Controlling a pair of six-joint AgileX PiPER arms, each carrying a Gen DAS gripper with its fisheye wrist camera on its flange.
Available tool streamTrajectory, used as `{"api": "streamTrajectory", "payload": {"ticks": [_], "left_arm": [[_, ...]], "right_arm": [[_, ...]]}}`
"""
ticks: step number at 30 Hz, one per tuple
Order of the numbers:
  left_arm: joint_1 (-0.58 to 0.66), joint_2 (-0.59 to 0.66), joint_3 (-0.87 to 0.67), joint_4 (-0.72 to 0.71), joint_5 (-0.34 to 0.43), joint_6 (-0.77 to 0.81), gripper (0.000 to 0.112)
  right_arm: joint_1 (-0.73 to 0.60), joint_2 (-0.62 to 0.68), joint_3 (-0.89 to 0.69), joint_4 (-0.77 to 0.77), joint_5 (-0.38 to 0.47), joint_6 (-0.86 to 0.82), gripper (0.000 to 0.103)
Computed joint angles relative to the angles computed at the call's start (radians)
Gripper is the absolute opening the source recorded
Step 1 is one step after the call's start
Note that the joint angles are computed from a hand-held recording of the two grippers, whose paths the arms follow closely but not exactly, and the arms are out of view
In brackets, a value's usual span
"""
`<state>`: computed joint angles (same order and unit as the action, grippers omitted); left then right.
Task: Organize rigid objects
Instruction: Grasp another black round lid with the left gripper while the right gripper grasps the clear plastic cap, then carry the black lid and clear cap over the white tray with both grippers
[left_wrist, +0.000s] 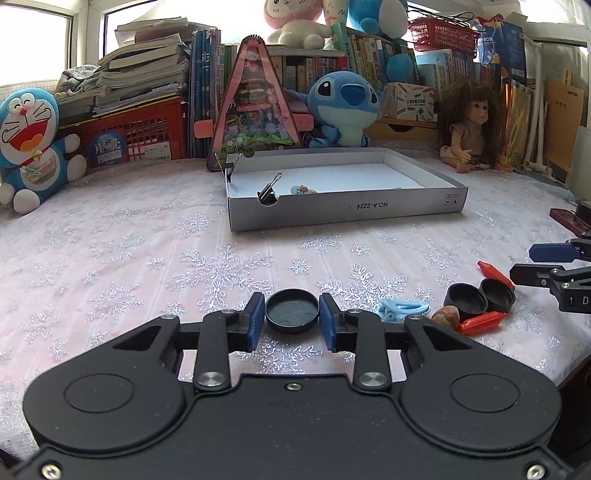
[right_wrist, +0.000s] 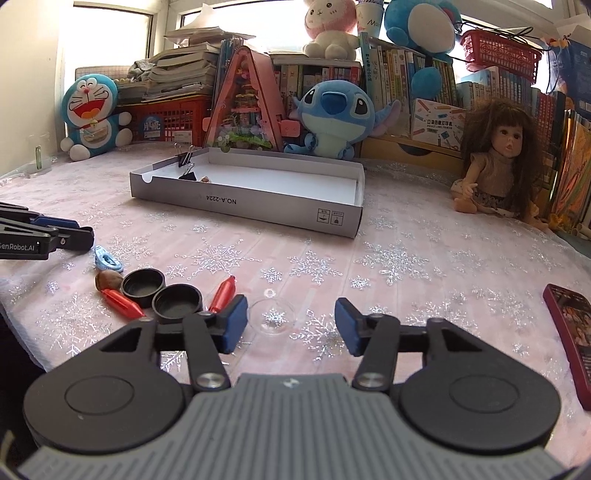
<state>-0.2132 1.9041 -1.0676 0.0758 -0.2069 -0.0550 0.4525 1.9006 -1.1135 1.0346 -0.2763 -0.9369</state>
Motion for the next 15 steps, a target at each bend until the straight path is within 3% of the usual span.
{"api": "streamTrajectory", "payload": {"ticks": [7, 15], "left_arm": [[-0.007, 0.000, -0.005, -0.023, -0.005, 0.021, 0.030], [-0.019, -0.001, -0.021, -0.069, 0.002, 0.064, 0.030]], "right_arm": [[0.008, -0.002, -0.008, 0.051, 0.023, -0.078, 0.034], [0.004, -0.006, -0.015, 0.057, 0.025, -0.073, 0.033]]}}
